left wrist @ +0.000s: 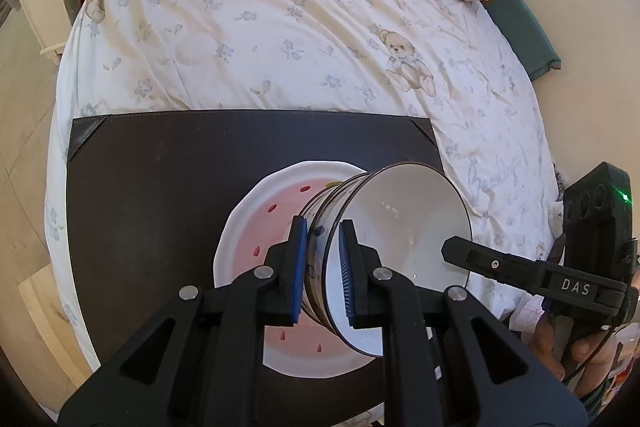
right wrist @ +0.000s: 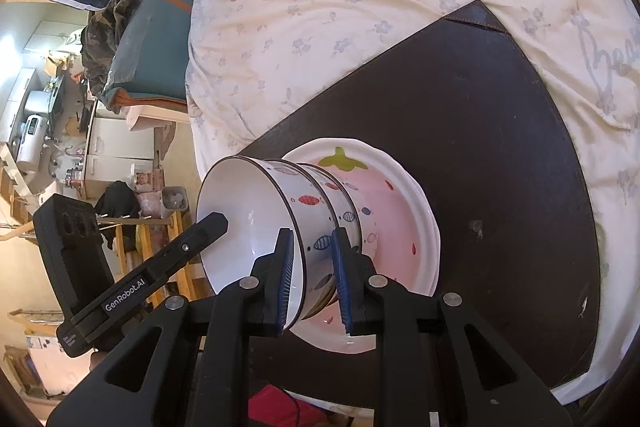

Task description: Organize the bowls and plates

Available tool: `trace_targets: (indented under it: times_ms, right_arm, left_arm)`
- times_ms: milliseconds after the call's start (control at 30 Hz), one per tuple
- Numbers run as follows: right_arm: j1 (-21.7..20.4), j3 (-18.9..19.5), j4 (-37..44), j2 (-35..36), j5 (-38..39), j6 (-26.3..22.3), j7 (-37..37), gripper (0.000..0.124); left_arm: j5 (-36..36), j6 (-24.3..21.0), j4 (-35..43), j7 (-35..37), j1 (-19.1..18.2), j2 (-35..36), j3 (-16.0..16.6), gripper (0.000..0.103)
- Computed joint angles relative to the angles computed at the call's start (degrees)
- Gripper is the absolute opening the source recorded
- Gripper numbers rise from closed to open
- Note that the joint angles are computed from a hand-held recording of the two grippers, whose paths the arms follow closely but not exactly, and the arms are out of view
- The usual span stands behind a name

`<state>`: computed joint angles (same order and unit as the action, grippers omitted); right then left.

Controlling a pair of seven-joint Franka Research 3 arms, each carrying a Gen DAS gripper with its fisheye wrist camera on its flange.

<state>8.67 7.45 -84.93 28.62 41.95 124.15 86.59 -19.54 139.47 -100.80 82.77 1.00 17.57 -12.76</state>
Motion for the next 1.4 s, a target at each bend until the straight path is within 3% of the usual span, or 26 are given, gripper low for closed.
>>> trace_targets:
  times_ms: [300,367,400,433,467,533,633,767,800,867,933,1067,1200,1300,1400]
  right_arm:
    - [0.83,-0.26,-0.91,-0.79,-1.54,1.35,-0.53,0.023]
    - [0.7,-0.12,-1.49,-1.32,-1.06,1.86,-0.91,0.023]
    - [0.64,-0.04,-2.01,-1.83,-0.83,2.43,-1.66,0.025]
    - [0.73,-0.05,-2.66,-2.56,-0.97,3.14,-2.61,0.034]
    - [0.92,-0.16,-3.63,-3.56,-1.3,4.08,-3.56,0.055]
    - [1.33,-0.18,-6.14,-5.9,-1.21,7.02,-5.74,0.064]
    - [2.35,-0.43,-9.74,-9.11,-2.02,10.93,-8.45,0.067]
    - [4.81,-0.93,-18.12,-15.38,-4.01,21.7,-11.09,0.099]
    - [5.18,-0.89,-20.04,-16.82,-3.93,24.11,-11.85,0.101]
    - [5.5,-0.57,-23.29,-19.47,-2.52,27.3,-14.51,0.103]
    - [6.38,-0.73,-26.39,-21.73,-3.34,30.7,-16.08,0.103]
    - [8.49,-1.29,-33.47,-26.16,-8.48,39.2,-15.7,0.103]
    - [9.42,-1.7,-39.67,-30.72,-12.92,43.34,-12.58,0.103]
    - [9.83,-2.01,-43.88,-34.16,-14.63,45.25,-11.5,0.103]
    - [10.21,-2.13,-47.17,-36.88,-15.94,46.39,-10.37,0.103]
  left_arm:
    - [0.33,-0.29,-0.37,-1.09,-0.02,-0.59,0.24,0.014]
    - [-0.41,-0.08,-1.53,-0.99,0.3,-1.65,0.24,0.016]
    - [-0.22,0.14,-2.26,-0.88,0.26,-2.29,0.38,0.021]
    - [1.07,0.62,-3.08,-1.28,-0.15,-3.08,0.77,0.031]
    - [3.99,1.61,-4.46,-2.69,-1.03,-4.38,1.54,0.037]
    - [10.15,4.31,-7.42,-6.48,-2.74,-6.98,2.88,0.047]
    - [18.69,7.88,-11.77,-12.83,-4.4,-10.84,4.19,0.049]
    - [26.12,9.53,-16.56,-19.05,-5.23,-15.55,4.49,0.049]
    - [28.21,10.5,-18.13,-21.47,-5.35,-16.91,4.53,0.049]
    - [31.49,12.03,-20.99,-25.57,-5.42,-19.32,4.43,0.055]
    - [33.42,13.9,-23.8,-26.76,-5.47,-21.59,4.2,0.082]
    - [41.36,16.78,-28.65,-34.26,-4.94,-26.11,2.93,0.085]
    - [51.8,19.12,-33.41,-45.36,-2.23,-31.24,0.05,0.103]
    - [60.04,19.99,-36.73,-53.63,0.13,-35.54,-2.46,0.103]
    - [60.42,20.46,-38.95,-55.02,-0.49,-37.88,-1.89,0.103]
